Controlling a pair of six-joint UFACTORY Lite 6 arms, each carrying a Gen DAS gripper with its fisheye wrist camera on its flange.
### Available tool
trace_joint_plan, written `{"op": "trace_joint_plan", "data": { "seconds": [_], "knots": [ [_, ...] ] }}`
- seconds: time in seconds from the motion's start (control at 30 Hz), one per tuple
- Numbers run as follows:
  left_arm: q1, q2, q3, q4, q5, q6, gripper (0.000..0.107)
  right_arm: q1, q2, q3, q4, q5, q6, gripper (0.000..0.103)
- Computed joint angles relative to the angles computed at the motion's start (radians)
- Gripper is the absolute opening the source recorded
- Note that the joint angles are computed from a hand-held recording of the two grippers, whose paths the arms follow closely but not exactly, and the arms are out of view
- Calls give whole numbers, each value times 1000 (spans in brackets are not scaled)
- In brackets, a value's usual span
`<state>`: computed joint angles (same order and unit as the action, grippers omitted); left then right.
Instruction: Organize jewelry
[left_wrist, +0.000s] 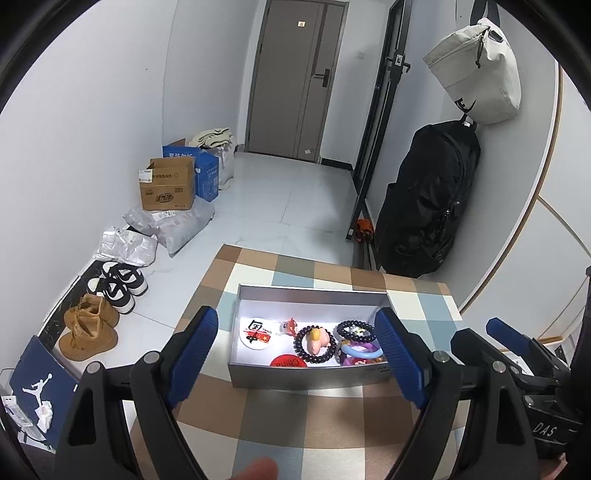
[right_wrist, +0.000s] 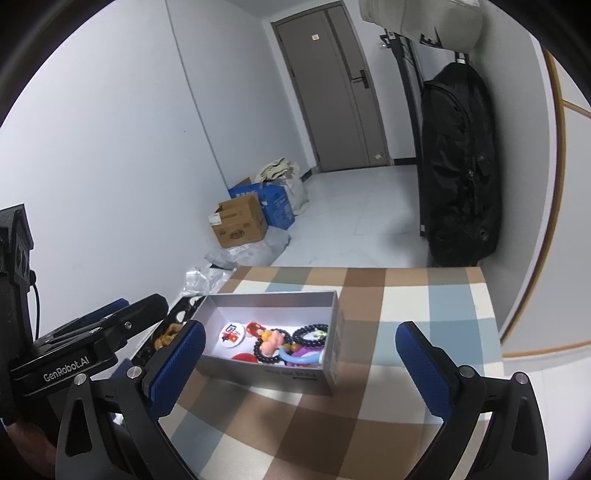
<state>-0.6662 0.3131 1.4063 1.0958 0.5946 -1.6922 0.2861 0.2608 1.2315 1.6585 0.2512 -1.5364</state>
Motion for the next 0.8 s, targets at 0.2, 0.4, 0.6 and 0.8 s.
{"op": "trace_joint_plan", "data": {
  "seconds": [0.2, 0.4, 0.6, 0.8],
  "knots": [
    [5, -9, -13, -13, -3, -5, 83, 1, -2, -4, -8, -6, 6, 103],
    [13, -7, -11, -34, -19, 0, 83, 3, 5, -2, 1, -3, -7, 103],
    [10, -2, -2, -37, -17, 15, 83, 3, 9, 1, -25, -8, 17, 103],
    [18, -4, -3, -56, -25, 30, 83, 4, 9, 2, -43, -6, 42, 103]
  ]
}}
